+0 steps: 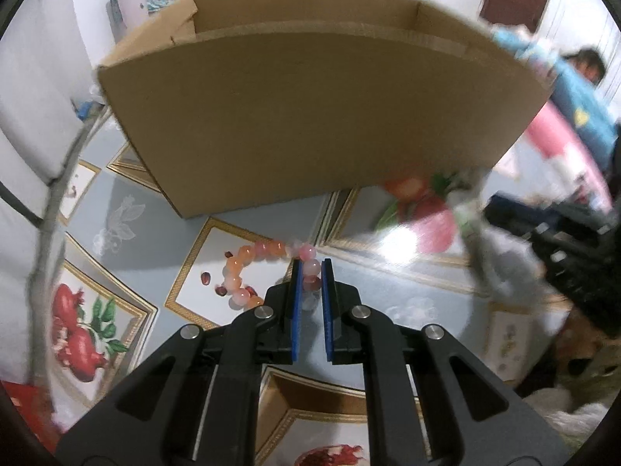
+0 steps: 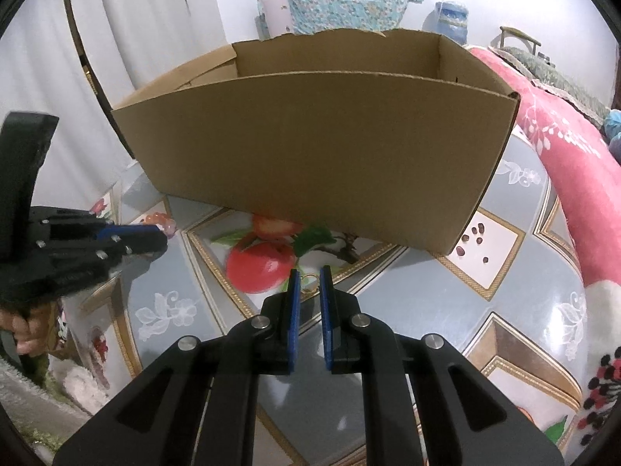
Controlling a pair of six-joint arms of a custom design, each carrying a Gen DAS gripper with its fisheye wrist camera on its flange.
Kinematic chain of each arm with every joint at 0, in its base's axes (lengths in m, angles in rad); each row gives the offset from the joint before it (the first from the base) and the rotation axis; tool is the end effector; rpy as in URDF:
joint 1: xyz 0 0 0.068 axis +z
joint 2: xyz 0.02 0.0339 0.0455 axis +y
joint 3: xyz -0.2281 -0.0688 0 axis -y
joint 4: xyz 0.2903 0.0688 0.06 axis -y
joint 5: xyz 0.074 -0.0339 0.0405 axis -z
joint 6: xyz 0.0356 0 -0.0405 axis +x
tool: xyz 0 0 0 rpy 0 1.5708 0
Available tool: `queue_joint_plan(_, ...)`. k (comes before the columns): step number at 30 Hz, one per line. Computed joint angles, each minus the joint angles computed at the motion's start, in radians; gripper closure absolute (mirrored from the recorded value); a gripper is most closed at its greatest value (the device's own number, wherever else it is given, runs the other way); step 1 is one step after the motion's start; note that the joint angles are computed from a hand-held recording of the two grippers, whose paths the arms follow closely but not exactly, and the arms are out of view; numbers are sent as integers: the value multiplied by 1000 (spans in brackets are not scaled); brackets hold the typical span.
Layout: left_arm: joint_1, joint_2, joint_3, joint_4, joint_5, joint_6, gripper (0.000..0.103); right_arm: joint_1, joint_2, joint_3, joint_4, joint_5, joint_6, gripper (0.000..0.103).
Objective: Organize jewelry
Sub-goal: 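Lift the bead bracelet in the left tool and gold ring in the right tool into the box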
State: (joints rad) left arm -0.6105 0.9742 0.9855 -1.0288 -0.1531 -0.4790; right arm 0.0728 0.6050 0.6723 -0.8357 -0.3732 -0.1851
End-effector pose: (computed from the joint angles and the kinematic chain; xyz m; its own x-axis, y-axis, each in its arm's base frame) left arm 0.1988 -0.1325 0.2726 -0.8495 0.0385 -0.5262 0.1232 0.9842 -0.1270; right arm 0.1936 0.0271 0.2482 -0.6207 -0.2171 -0.7534 -0.4511 0.8848 0.1167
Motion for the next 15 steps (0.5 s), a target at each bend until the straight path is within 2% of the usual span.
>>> queue_joint_plan(2, 47, -83, -28, 19, 73, 18, 95, -8, -15, 6, -21, -10, -11, 93)
queue_joint_plan(4, 157, -173, -46, 33, 248, 22, 95, -10, -21, 15, -31, -14, -15, 93)
queue_joint_plan(5, 240, -217, -49, 40, 372, 18, 95, -12, -30, 20, -39, -18, -19, 93)
queue_joint_plan(9, 465, -264, 7, 54, 681, 11, 95, -25, -41, 46, -52, -61, -14, 93)
queue_joint_plan(15, 541, -137, 210, 81, 836, 18, 95, -71, -6, 172, -49, -177, -9, 93)
